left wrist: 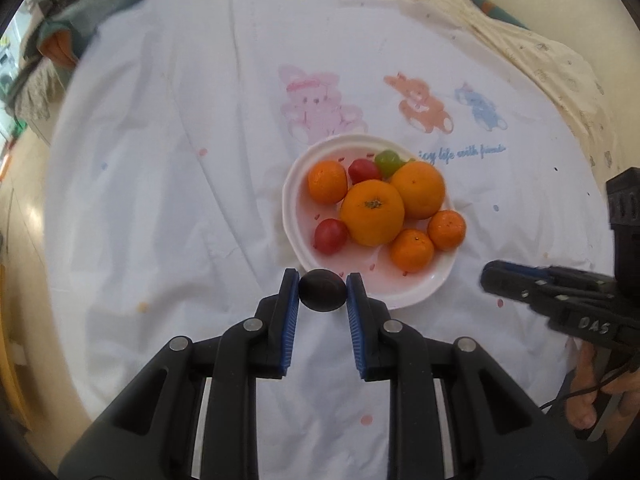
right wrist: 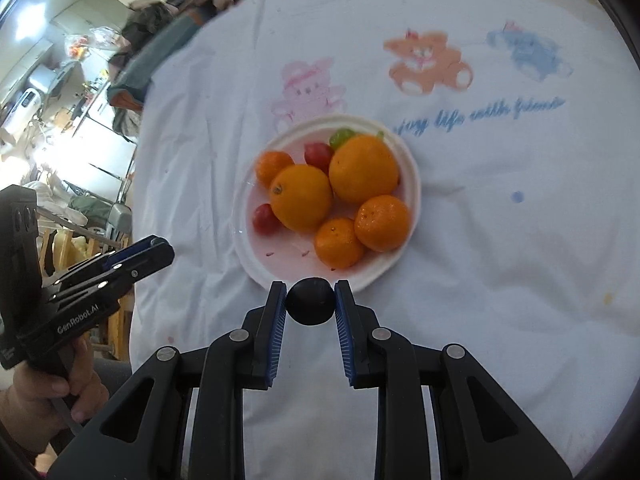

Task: Organize fruits
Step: 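Carry both dark grapes over the pink plate with both grippers, then open both grippers to drop the grapes onto the plate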

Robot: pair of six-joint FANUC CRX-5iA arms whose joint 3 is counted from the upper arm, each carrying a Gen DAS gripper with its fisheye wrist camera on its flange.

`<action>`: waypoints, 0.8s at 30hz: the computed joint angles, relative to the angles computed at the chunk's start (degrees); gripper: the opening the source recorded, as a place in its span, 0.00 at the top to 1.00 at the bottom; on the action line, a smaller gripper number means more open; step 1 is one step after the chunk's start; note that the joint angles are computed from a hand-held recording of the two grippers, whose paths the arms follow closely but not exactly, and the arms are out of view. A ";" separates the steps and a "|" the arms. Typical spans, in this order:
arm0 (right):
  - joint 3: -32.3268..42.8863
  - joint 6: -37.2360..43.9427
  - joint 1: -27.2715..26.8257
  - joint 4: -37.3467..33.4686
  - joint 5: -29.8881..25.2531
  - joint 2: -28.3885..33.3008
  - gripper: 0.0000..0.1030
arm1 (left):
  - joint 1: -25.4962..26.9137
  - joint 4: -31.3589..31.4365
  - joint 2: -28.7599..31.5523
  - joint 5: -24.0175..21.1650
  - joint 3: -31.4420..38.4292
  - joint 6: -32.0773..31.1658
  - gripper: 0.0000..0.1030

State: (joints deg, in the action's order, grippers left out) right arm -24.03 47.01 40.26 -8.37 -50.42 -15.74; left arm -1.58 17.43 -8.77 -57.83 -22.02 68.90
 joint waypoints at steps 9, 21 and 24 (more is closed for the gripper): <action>4.24 9.23 -7.91 -13.53 1.04 7.08 0.75 | -2.38 2.26 6.65 1.73 0.71 -0.72 0.80; 6.06 12.99 -11.29 -19.94 -0.48 9.67 0.72 | -1.62 4.67 8.64 2.15 -0.14 -1.72 0.80; 5.49 11.95 -9.98 -17.75 1.03 8.78 0.72 | -1.10 5.46 9.12 1.53 -0.12 -1.99 0.77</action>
